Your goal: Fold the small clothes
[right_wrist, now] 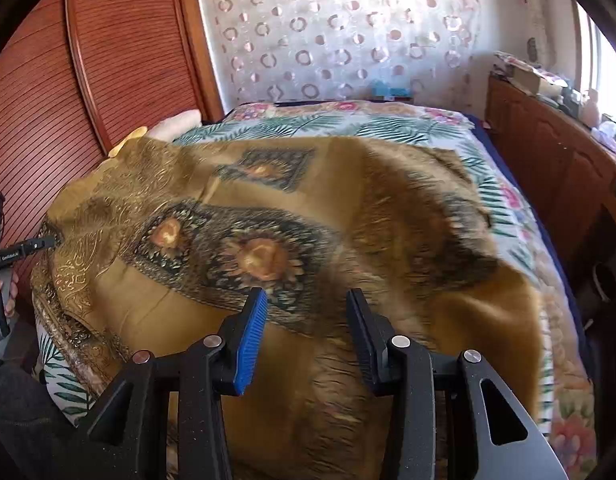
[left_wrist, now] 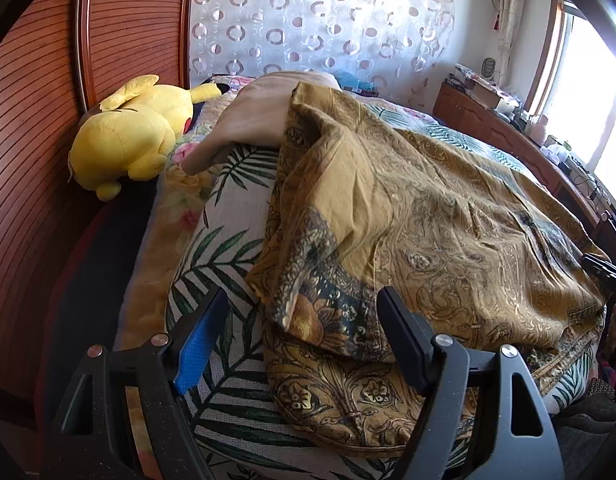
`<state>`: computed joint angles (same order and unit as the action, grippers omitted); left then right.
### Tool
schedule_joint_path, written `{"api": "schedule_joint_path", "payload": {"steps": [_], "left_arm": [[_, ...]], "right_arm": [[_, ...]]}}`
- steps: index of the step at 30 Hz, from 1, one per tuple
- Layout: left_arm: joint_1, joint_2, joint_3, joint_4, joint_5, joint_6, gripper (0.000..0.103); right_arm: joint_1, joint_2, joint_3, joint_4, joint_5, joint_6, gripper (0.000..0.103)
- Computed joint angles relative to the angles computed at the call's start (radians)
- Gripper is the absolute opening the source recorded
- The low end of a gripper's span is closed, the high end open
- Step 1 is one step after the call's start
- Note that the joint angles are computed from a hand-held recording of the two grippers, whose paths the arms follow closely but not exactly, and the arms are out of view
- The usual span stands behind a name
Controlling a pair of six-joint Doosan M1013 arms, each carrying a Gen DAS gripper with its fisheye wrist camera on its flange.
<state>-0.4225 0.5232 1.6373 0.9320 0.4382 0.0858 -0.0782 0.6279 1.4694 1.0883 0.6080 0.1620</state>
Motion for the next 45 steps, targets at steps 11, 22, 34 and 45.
{"api": "schedule_joint_path", "payload": {"steps": [11, 22, 34, 45], "left_arm": [[-0.002, 0.0, 0.001, 0.009, 0.001, -0.004, 0.078], [-0.001, -0.006, 0.006, 0.022, 0.005, -0.02, 0.078], [-0.006, -0.004, 0.02, 0.028, -0.037, -0.032, 0.056], [-0.012, 0.004, 0.011, 0.061, -0.003, -0.073, 0.055]], "right_arm": [[0.056, 0.008, -0.004, 0.101, 0.004, -0.169, 0.043], [0.1, 0.039, 0.026, 0.151, -0.062, -0.281, 0.051], [0.1, 0.019, 0.069, 0.223, -0.083, -0.344, 0.053], [0.082, 0.011, 0.064, 0.176, -0.056, -0.292, 0.053]]}}
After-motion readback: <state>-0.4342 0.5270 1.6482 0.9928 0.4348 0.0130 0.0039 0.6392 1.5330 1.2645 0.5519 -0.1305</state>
